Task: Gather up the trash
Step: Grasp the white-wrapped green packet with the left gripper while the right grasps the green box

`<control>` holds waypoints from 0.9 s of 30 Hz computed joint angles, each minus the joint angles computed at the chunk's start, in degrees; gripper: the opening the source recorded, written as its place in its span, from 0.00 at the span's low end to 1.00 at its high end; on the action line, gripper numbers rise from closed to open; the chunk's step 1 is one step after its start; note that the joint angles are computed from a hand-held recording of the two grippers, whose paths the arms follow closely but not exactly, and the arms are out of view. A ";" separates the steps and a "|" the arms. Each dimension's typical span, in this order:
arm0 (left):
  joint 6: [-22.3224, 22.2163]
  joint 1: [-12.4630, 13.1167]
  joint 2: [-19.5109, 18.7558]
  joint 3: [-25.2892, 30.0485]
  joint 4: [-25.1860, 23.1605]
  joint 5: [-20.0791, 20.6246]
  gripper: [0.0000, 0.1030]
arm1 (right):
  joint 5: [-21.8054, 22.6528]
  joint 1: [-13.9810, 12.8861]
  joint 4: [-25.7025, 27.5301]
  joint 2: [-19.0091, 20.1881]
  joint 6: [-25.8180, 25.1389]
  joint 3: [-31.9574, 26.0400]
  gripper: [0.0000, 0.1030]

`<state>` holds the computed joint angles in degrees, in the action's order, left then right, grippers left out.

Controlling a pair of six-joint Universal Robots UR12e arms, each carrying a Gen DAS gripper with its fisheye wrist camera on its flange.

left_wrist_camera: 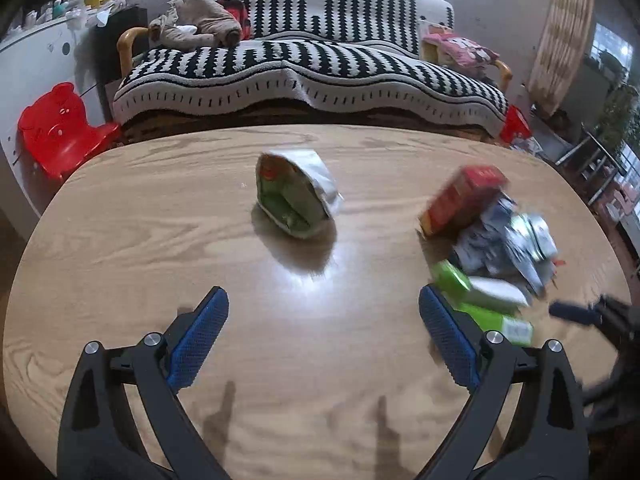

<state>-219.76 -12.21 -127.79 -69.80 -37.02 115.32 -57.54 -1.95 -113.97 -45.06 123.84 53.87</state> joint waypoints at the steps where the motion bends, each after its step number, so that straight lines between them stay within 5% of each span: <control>1: -0.13 0.30 -0.38 0.44 0.04 0.22 0.91 | -0.16 0.15 -0.02 0.12 -0.40 0.00 0.76; 9: -3.11 3.07 -5.22 7.52 -3.09 -0.19 0.91 | -1.01 1.36 0.43 1.14 -0.23 -0.79 0.75; 15: -4.72 3.78 -7.18 9.98 -3.65 -1.34 0.90 | -2.18 1.87 -0.05 1.42 -0.11 -0.79 0.61; 16: -4.39 3.74 -7.39 10.23 -3.67 -1.13 0.87 | -2.37 1.95 0.10 1.48 -0.37 -0.85 0.56; 20: -5.36 3.87 -7.21 9.68 -4.02 -2.18 0.46 | -2.36 2.00 1.51 1.49 -1.45 -1.14 0.35; 22: -5.83 3.69 -6.64 8.64 -3.74 -1.62 0.44 | -1.64 1.86 2.44 1.06 -3.00 -0.77 0.23; 27: -5.17 3.10 -4.92 6.26 -3.41 -0.70 0.42 | -0.33 1.46 -0.11 -1.18 -5.09 2.61 0.19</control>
<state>-224.93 -9.10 -132.72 -63.54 -40.43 114.62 -57.87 -0.49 -114.07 -46.24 118.75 56.48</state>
